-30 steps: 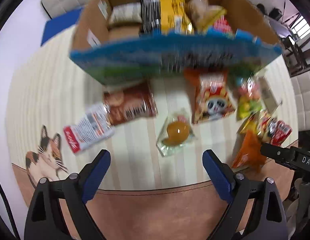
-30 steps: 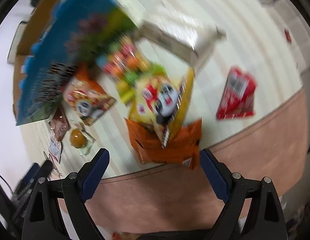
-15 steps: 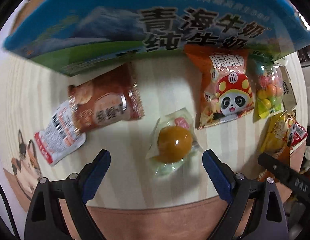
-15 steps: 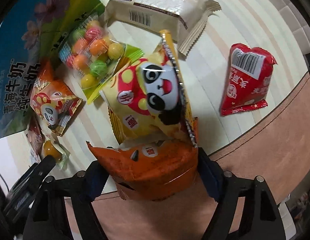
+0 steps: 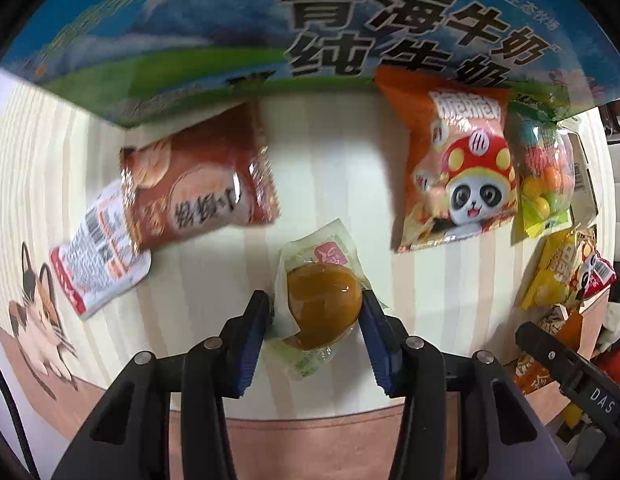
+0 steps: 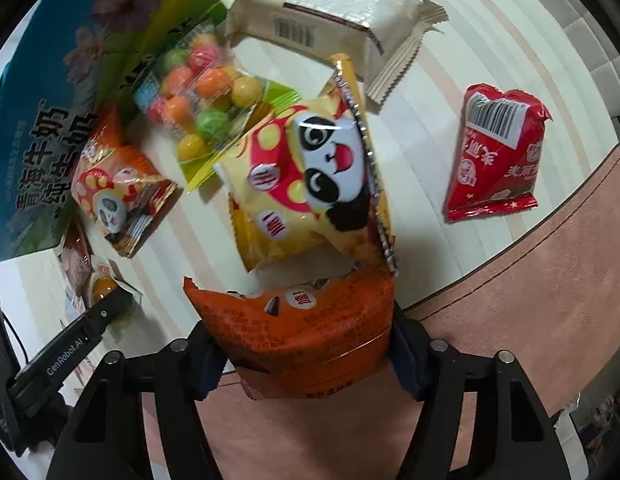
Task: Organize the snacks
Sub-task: 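Grasp the wrapped egg snack with the left tool while the right tool grasps the orange bag, then carry the egg snack and orange bag into the box and release both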
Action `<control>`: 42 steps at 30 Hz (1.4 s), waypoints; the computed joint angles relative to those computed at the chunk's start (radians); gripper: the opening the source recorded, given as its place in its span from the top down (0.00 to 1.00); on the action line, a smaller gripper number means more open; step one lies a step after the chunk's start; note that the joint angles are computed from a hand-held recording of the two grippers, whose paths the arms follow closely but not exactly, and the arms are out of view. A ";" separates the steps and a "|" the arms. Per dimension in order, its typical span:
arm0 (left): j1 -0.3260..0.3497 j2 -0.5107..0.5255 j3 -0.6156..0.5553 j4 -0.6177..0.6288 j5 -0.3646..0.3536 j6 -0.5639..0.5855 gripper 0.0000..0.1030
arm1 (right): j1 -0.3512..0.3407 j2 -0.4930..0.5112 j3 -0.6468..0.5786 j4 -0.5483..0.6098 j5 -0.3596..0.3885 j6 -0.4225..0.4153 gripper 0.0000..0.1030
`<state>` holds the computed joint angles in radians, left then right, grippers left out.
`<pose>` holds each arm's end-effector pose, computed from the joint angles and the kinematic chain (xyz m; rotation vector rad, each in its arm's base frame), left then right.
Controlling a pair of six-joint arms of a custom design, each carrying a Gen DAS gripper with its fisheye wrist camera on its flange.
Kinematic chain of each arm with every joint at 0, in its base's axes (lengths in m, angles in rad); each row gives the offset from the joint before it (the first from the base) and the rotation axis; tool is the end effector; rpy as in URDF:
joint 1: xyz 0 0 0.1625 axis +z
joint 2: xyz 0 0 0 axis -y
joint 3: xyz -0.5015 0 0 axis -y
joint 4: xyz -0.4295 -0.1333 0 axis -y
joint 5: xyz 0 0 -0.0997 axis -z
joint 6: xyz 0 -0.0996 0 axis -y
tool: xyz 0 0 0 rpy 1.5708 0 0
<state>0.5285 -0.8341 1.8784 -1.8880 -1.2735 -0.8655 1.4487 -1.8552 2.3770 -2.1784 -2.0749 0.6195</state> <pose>-0.4051 -0.4247 0.0252 0.3445 2.3538 0.2326 0.0433 -0.3463 0.3514 -0.9913 -2.4686 0.2793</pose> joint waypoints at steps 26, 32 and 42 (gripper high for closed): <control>-0.109 -0.211 -0.091 -0.005 0.026 -0.058 0.58 | 0.341 0.140 -0.342 0.043 -0.004 -0.083 0.36; -0.021 -0.120 -0.256 -0.006 0.063 0.017 0.58 | 0.347 0.267 -0.493 0.035 -0.086 -0.180 0.36; 0.109 0.052 -0.442 0.049 -0.003 0.090 0.58 | 0.231 0.415 -0.590 0.075 -0.131 -0.241 0.36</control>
<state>0.6375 -0.7826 1.4364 -1.8388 -1.2765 -0.7758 1.6799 -1.4399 1.7869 -2.1033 -2.2063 0.3781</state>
